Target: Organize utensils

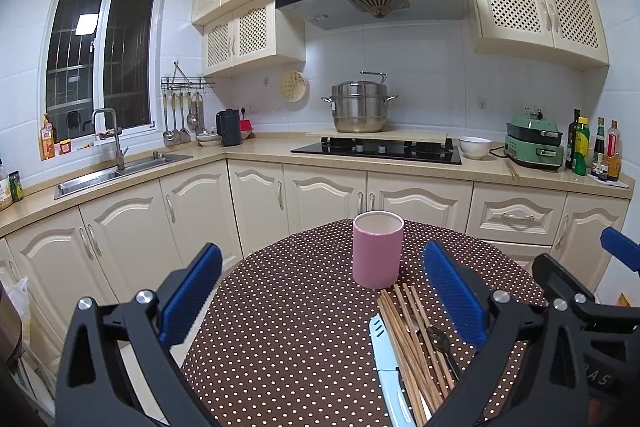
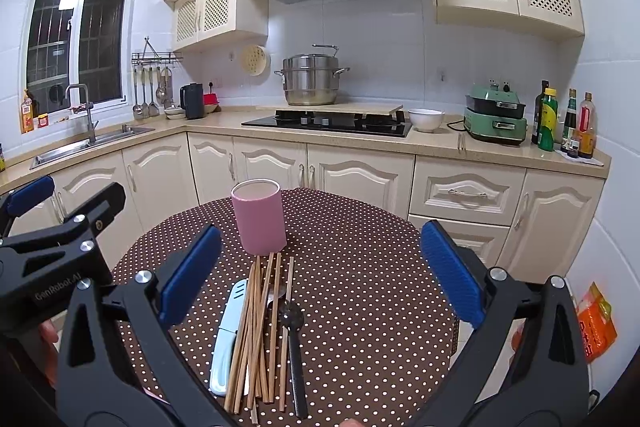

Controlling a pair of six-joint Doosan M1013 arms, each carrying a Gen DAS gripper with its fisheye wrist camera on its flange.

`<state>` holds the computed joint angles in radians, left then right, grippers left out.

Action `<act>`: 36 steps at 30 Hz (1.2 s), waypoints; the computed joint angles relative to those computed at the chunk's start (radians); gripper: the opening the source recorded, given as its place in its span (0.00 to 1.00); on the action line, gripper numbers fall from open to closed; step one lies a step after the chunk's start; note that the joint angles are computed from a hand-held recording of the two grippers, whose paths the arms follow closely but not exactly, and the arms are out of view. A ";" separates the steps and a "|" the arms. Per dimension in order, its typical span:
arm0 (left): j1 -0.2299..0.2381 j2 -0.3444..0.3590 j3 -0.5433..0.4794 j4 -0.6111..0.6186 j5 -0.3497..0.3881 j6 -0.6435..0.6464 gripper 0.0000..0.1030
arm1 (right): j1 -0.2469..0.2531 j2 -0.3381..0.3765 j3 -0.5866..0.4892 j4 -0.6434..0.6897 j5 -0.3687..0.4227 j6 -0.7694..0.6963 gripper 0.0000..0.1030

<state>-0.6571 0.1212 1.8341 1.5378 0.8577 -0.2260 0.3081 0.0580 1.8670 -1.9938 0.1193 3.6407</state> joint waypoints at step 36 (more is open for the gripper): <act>0.002 0.003 -0.004 0.004 -0.003 -0.003 0.96 | -0.005 -0.003 -0.004 0.062 -0.012 -0.062 0.94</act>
<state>-0.6551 0.1240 1.8305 1.5420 0.8545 -0.2288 0.3036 0.0552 1.8630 -1.9320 0.1070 3.5789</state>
